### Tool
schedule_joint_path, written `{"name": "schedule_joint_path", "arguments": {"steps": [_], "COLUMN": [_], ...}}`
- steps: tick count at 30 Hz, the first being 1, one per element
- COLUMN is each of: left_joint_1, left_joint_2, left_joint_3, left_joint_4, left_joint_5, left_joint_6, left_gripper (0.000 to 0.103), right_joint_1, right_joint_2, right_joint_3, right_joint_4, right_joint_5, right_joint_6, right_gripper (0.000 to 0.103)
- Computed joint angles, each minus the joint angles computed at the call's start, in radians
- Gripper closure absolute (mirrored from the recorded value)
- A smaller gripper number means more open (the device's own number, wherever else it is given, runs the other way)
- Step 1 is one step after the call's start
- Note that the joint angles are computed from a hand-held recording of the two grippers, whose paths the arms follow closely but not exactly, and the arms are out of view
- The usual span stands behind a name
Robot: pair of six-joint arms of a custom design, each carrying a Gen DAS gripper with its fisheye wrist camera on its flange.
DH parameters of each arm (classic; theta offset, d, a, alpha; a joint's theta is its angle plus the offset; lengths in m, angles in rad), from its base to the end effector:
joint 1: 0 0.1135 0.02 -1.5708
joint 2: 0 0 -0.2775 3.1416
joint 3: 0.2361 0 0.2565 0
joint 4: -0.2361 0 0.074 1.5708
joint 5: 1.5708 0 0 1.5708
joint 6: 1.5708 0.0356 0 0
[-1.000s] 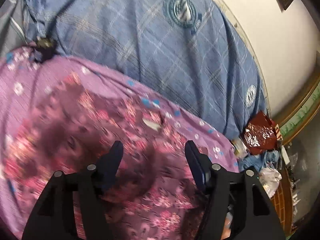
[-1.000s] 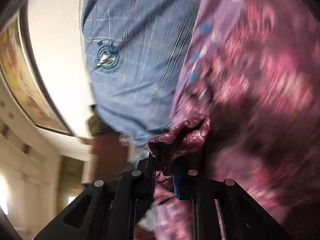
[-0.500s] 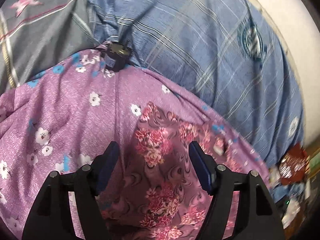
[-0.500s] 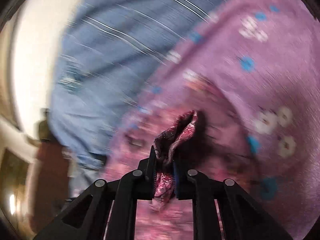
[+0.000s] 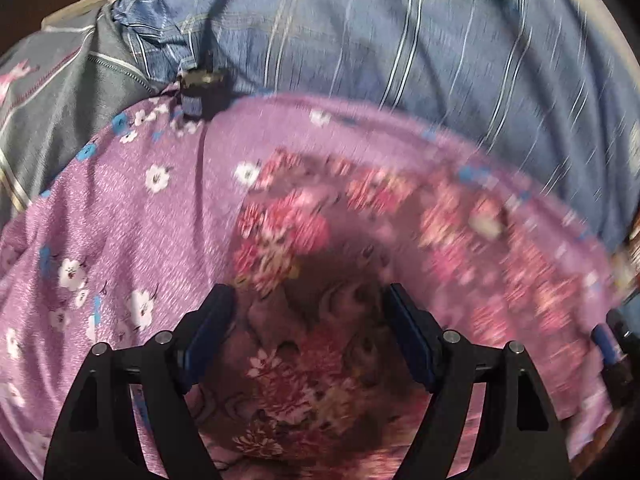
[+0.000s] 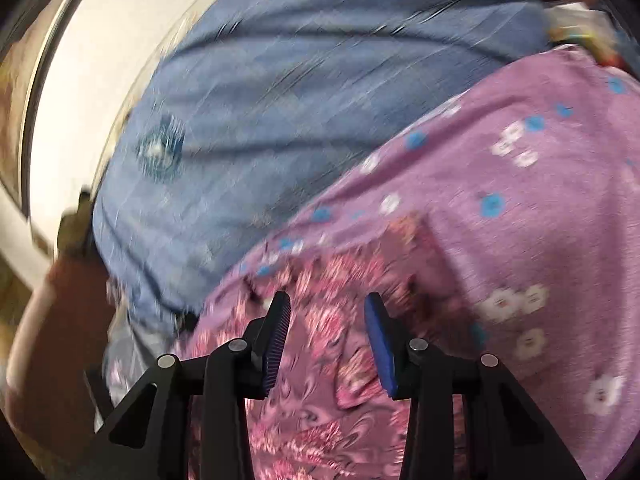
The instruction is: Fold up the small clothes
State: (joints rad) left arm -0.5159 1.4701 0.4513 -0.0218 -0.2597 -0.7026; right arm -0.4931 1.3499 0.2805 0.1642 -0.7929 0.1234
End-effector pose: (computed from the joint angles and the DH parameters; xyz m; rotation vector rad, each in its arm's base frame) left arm 0.2035 -0.1049 0.1152 -0.3290 2.5403 -0.1236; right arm 0.1818 -0.0689 0.1166 0.3714 2.2367 0.7808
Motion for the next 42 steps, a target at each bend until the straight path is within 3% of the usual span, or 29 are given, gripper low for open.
{"name": "schedule_joint_path", "arguments": {"steps": [2,4,5,7,10,13,15,16,18,21,26,28,30,33,42], "left_joint_1": [-0.019,-0.024,-0.022,-0.024,-0.056,-0.073,-0.080,-0.083,-0.118,-0.128,-0.124,-0.142,-0.165,-0.164,-0.131], "left_joint_2": [0.046,0.033,0.019,-0.017,-0.102,-0.052,0.078,0.125,0.121,0.132,0.134,0.138,0.156,0.161,0.173], "left_joint_3": [0.019,0.011,0.005,-0.012,-0.050,-0.025,0.057,0.075,0.066,0.074,0.019,-0.015,-0.023,-0.011,-0.004], "left_joint_4": [-0.015,-0.015,-0.016,-0.006,0.035,0.029,-0.057,-0.065,-0.055,-0.070,0.010,0.072,0.107,0.092,0.108], "left_joint_5": [-0.035,-0.043,-0.039,-0.042,-0.066,-0.055,-0.070,-0.073,-0.150,-0.161,-0.157,-0.186,-0.227,-0.224,-0.199], "left_joint_6": [0.007,0.001,-0.004,-0.018,-0.023,-0.006,-0.003,0.011,-0.021,-0.033,-0.095,-0.105,-0.111,-0.106,-0.063], "left_gripper": [0.019,0.019,0.019,0.019,0.019,0.018,0.014,0.012,0.005,0.000,0.000,0.000,0.000,0.000,0.000], "right_joint_1": [0.072,0.124,0.107,0.079,0.070,0.131,0.238,0.312,0.370,0.412,0.385,0.464,0.513,0.613,0.739], "right_joint_2": [0.091,0.214,0.215,0.164,0.073,0.022,0.049,0.119,0.128,0.063,-0.015,-0.006,0.094,0.056,0.069], "right_joint_3": [0.037,0.076,0.063,0.066,0.018,-0.008,-0.012,0.015,-0.015,-0.023,-0.076,-0.078,-0.076,-0.091,-0.108], "right_joint_4": [-0.051,-0.061,-0.024,-0.093,-0.064,-0.029,0.010,-0.010,0.063,0.026,0.059,0.063,0.145,0.149,0.204], "right_joint_5": [0.091,0.206,0.188,0.157,0.109,0.092,0.152,0.231,0.291,0.347,0.307,0.412,0.480,0.609,0.758], "right_joint_6": [-0.027,-0.014,-0.024,-0.061,-0.064,-0.037,0.013,0.017,0.032,0.026,0.027,0.034,0.032,0.017,0.023], "right_gripper": [0.067,0.081,0.077,0.073,0.073,0.067,0.064,0.064,0.065,0.064,0.062,0.061,0.061,0.055,0.048]}}
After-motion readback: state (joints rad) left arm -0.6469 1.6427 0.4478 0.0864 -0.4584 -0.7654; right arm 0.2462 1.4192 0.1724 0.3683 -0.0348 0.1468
